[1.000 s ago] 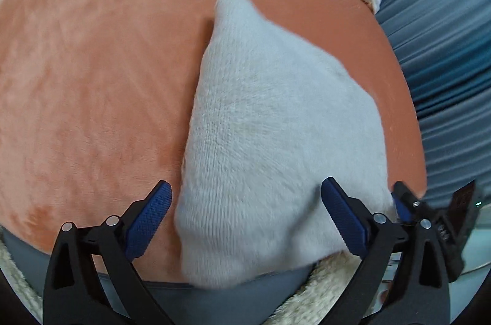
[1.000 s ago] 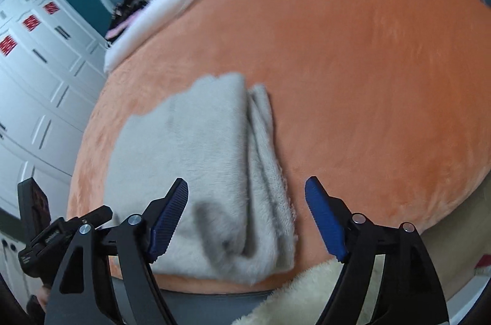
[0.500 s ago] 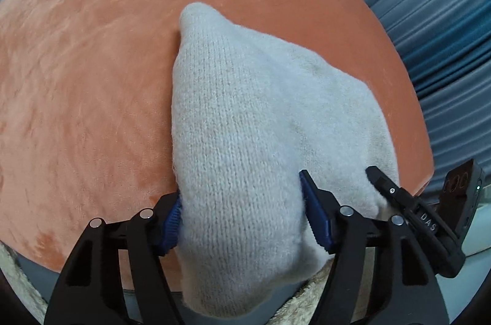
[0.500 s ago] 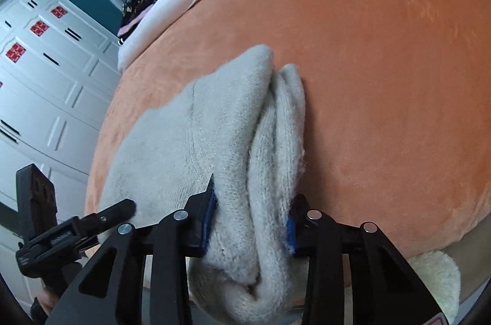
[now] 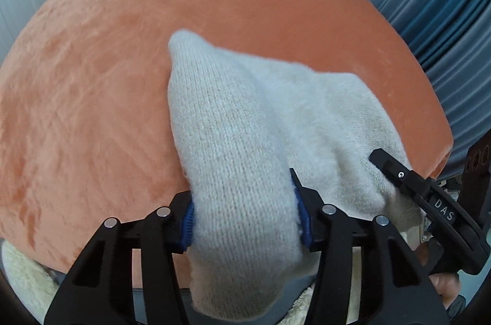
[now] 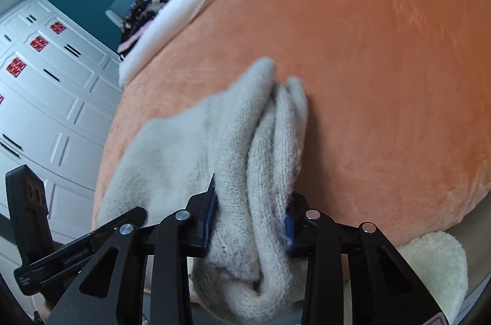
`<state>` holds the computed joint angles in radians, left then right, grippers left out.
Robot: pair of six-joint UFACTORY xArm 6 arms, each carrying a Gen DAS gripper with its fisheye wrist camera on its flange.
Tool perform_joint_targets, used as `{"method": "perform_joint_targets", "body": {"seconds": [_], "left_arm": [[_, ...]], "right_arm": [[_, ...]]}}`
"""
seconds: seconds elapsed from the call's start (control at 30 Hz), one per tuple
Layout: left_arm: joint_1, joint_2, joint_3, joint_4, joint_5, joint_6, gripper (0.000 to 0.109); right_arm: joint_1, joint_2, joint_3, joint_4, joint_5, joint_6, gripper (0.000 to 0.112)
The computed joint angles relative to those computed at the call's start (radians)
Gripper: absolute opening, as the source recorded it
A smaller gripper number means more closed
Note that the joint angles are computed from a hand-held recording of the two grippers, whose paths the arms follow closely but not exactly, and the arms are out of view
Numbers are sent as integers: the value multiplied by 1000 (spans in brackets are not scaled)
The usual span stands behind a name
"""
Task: Fold small clothes
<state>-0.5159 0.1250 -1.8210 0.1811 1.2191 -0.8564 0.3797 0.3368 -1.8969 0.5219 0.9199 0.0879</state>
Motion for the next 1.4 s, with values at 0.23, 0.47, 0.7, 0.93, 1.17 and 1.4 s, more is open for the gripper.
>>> {"method": "perform_joint_targets", "body": {"seconds": [0.23, 0.47, 0.7, 0.93, 1.17, 1.4], "left_arm": [[-21, -48, -46, 52, -6, 16, 48], [-38, -69, -62, 95, 33, 14, 47], [46, -349, 455, -43, -131, -82, 63], [116, -504, 778, -214, -381, -148, 91], [148, -439, 861, -618, -563, 85, 93], [159, -491, 723, -585, -509, 162, 42]], "right_arm": [[41, -115, 26, -51, -85, -4, 29], [90, -61, -114, -200, 35, 50, 27], [39, -171, 211, -167, 113, 98, 37], [18, -161, 227, -182, 68, 87, 81], [-17, -20, 116, 82, 260, 74, 46], [54, -111, 7, 94, 163, -75, 27]]}}
